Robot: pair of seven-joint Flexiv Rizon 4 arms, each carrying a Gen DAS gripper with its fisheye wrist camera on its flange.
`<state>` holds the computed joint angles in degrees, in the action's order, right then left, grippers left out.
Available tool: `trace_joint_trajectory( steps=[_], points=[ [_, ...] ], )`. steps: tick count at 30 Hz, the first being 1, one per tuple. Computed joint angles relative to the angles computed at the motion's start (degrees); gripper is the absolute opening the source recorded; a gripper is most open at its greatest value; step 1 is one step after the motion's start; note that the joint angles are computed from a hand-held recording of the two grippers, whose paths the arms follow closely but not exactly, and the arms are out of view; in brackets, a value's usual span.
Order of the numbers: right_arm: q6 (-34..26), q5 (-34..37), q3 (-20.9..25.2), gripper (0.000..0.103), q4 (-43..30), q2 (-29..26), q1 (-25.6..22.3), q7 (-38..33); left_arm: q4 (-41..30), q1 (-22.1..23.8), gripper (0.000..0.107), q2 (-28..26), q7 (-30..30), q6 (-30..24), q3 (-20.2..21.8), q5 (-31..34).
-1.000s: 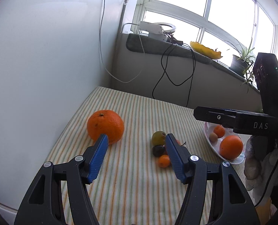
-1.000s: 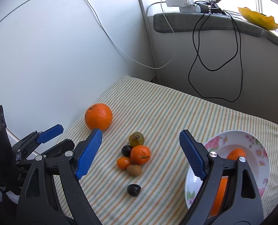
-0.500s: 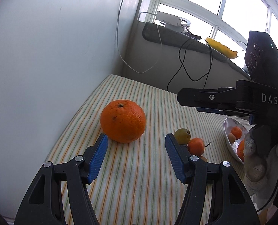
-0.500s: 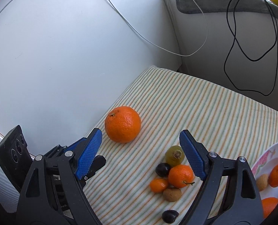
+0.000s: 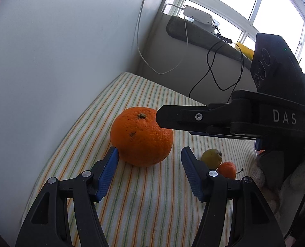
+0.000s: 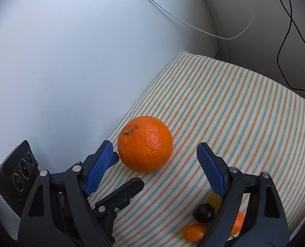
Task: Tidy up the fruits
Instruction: 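Close the right gripper on the large orange and lift it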
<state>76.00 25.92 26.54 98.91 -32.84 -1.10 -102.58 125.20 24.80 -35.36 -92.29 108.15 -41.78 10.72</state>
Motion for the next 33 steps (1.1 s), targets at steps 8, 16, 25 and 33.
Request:
trace_joint_trajectory(
  steps=[8, 16, 25, 33],
  points=[
    [-4.8, 3.5, 1.3, 0.082, -3.0, -1.9, -1.5, -2.5, -0.4, 0.2, 0.063, -0.6, -0.6, 0.4, 0.1, -0.4],
    [-6.4, 4.1, -0.8, 0.078, -5.1, -3.3, 0.7, -2.6, -1.8, -1.7, 0.063, -0.3, 0.4, -2.3, 1.7, -1.8],
    [-7.3, 5.9, -0.8, 0.07, -5.4, -3.2, 1.0, -4.3, -2.7, -0.1, 0.067, -2.3, 3.0, -4.4, -1.3, -4.4],
    [-5.9, 6.5, -0.7, 0.069, -3.8, -2.0, 1.2, -4.8, -2.0, -1.9, 0.067, -1.4, 3.0, -2.5, 0.8, -4.6]
  ],
)
